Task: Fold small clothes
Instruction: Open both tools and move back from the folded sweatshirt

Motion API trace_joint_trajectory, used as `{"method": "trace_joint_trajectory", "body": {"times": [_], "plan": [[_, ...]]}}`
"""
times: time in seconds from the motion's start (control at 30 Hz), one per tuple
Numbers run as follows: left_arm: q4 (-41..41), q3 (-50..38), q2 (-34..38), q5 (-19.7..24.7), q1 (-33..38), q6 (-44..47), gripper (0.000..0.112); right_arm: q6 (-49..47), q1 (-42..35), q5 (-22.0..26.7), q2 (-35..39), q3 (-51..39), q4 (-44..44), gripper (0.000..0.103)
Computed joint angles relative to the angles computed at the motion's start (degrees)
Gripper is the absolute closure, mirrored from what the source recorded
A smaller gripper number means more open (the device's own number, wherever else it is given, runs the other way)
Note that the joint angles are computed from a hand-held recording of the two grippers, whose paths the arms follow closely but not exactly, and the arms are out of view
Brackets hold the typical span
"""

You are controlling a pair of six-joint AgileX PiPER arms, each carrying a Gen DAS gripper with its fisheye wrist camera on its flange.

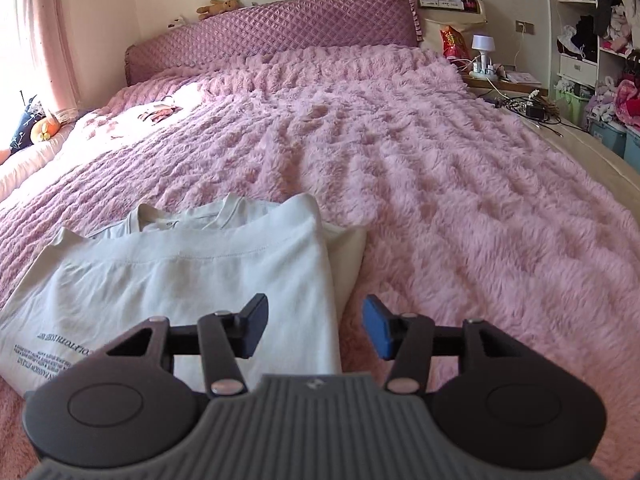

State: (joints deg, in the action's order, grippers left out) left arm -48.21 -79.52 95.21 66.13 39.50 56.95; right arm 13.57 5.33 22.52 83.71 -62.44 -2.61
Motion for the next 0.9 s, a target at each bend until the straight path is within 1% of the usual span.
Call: {"method": "trace_joint_trajectory", "body": {"times": [0.03,0.1,0.13,0.2,0.23,0.27,0.33,0.4,0.5,0.53,0.57,0.6,0.63,0.7,0.77,0.8,0.83,0.87,0.9], "plan": [[-1.8,-1.1,1.7,-2.0,-1.5,-1.0,0.048,-0.9,-0.3,-0.2,2.8,-2.6,1.0,0.053],[-3.9,-2.5,3.8,-6.1,-4.0,-2.8,0.048,1.3,-0.6,-0.2,8.9,-8.6,-0.1,0.051],[-4.8,-3.7,5.3,-8.4,-5.5,-4.0,0.047,2.8,-0.7,0.3,12.2,-12.0,-1.0,0.051],[-5.2,-6.0,7.6,-11.4,-7.5,-6.8,0.047,4.2,-1.1,2.0,17.4,-17.9,-1.7,0.05],[-5.2,-8.3,9.7,-11.9,-8.4,-9.1,0.047,5.4,-1.2,2.7,19.5,-20.3,-2.4,0.049],[-5.3,-10.6,11.7,-11.5,-9.1,-11.3,0.047,5.1,-1.5,2.9,21.0,-21.8,-1.3,0.049],[-5.5,-13.8,14.7,-11.2,-10.3,-14.9,0.047,2.0,-2.6,2.2,23.2,-23.7,4.0,0.049],[-5.2,-14.9,16.0,-12.0,-11.6,-16.1,0.047,0.8,-2.7,1.6,24.8,-24.5,6.1,0.046],[-5.3,-15.0,17.1,-12.3,-13.6,-15.7,0.047,-2.5,-2.9,1.7,26.2,-24.8,9.2,0.047],[-5.3,-14.3,16.8,-12.8,-14.2,-14.9,0.048,-6.0,-3.3,1.6,26.3,-24.4,12.8,0.054],[-6.4,-13.2,16.5,-13.3,-14.7,-12.6,0.051,-8.9,-3.6,1.9,26.6,-24.3,15.5,0.081],[-8.1,-11.2,15.6,-14.6,-15.1,-8.8,0.076,-9.6,-3.5,2.6,26.9,-24.6,15.9,0.091],[-8.8,-10.0,14.9,-15.5,-15.4,-6.3,0.104,-8.9,-3.2,3.2,27.3,-25.0,14.0,0.093],[-10.2,-7.3,13.0,-17.9,-16.0,-3.2,0.104,-8.8,-2.4,0.9,26.2,-23.3,12.0,0.096],[-14.7,-3.7,10.3,-20.5,-15.6,0.5,0.104,-8.1,-2.1,-2.2,24.2,-21.0,11.6,0.098],[-18.0,-2.3,9.5,-20.7,-15.0,3.6,0.104,-8.8,-2.1,-3.7,23.2,-19.9,12.1,0.098],[-19.1,-1.5,8.9,-21.7,-15.0,4.9,0.104,-8.0,-2.0,-4.5,22.6,-19.3,10.8,0.098],[-17.9,-1.9,9.1,-22.6,-15.5,4.0,0.104,-4.8,-1.8,-5.0,22.1,-18.9,7.3,0.098],[-14.6,-3.6,10.3,-22.6,-16.1,0.7,0.104,-2.4,-1.9,-4.5,22.4,-19.2,5.4,0.098]]}}
